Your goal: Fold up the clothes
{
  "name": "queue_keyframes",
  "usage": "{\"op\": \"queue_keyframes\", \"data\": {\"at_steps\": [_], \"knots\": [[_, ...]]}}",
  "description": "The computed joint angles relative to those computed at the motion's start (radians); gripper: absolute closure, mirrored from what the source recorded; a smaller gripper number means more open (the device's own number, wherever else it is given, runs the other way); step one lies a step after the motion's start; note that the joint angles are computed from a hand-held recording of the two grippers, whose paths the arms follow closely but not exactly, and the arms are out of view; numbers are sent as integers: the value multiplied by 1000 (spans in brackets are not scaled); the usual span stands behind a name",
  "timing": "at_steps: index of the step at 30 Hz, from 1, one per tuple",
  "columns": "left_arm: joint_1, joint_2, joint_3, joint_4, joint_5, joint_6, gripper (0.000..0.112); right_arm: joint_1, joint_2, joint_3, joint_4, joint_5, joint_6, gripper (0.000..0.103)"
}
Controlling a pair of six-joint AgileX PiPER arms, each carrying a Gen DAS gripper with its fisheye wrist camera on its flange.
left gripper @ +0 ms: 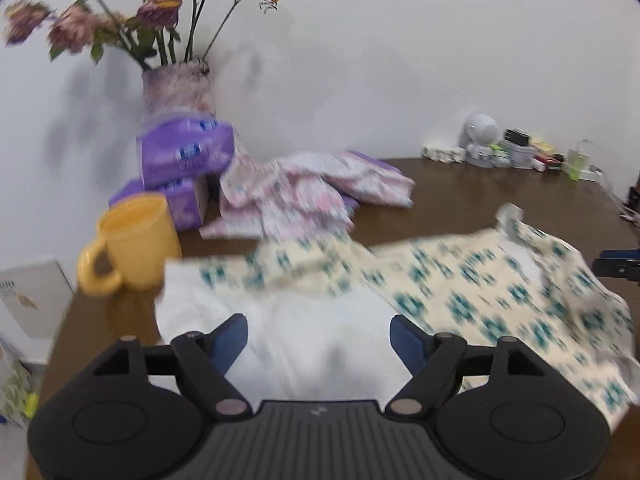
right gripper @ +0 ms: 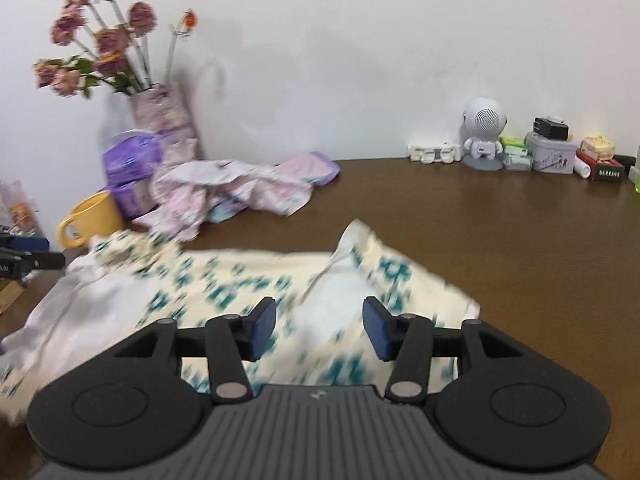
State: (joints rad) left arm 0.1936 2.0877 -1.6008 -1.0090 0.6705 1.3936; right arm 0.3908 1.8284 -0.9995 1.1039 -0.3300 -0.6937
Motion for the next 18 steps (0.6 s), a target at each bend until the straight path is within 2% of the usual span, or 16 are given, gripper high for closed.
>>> {"op": "queue_keyframes", "data": {"at_steps": [4, 9, 12, 18], "knots": [[58, -115, 270, -178, 21, 201, 33, 116, -61, 131, 4, -106, 88, 54], [112, -224, 541, -395, -4, 400, 32, 278, -87, 222, 85, -239, 132, 53], [151, -251, 614, -447, 24, 443, 31, 361, -105, 264, 109, -280, 176, 53], [185, -293, 699, -497, -12, 526, 31, 510, -99, 292, 188, -385, 197, 53]]}}
